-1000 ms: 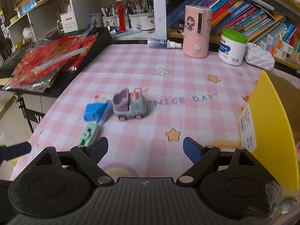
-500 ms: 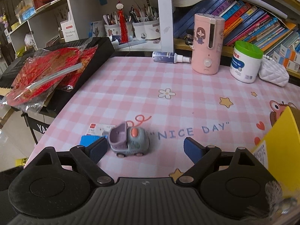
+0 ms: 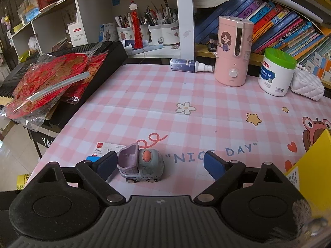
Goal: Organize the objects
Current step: 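Close the left tool on the mint-green dispenser while the right tool grasps the grey toy car, then lift the dispenser and toy car with both tools off the table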
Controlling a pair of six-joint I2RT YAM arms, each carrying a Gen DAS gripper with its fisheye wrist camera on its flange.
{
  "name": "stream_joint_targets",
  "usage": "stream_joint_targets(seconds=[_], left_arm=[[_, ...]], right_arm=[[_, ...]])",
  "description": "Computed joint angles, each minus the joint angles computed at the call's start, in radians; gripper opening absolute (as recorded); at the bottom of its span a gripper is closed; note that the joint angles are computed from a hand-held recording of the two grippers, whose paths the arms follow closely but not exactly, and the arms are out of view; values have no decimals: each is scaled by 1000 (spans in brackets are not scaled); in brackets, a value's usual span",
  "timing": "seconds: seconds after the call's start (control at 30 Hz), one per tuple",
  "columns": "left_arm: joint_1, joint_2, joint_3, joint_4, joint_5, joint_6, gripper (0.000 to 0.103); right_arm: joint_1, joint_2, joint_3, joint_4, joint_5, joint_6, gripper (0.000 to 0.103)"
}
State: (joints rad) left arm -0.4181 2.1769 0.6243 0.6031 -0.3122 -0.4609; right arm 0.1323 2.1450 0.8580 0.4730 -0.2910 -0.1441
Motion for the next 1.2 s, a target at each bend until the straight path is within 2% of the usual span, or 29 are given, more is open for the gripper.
stream_joint_targets(seconds=[0.47, 0.63, 0.83, 0.9, 0.97, 1.2], left_arm=[[30, -117, -167, 74, -29, -95, 23], [41, -134, -187, 77, -30, -99, 23], [44, -136, -196, 87, -24, -91, 23], [45, -135, -195, 90, -19, -88, 23], [45, -135, -196, 94, -17, -84, 23], [26, -161, -207, 106, -21, -72, 23]], right_arm=[[77, 88, 74, -5, -15, -10, 95], [119, 136, 104, 4, 105, -40, 95], [113, 191, 149, -1, 116, -37, 87], [111, 203, 174, -33, 104, -40, 71], [102, 210, 191, -67, 76, -42, 63], [70, 128, 95, -10, 65, -34, 62]])
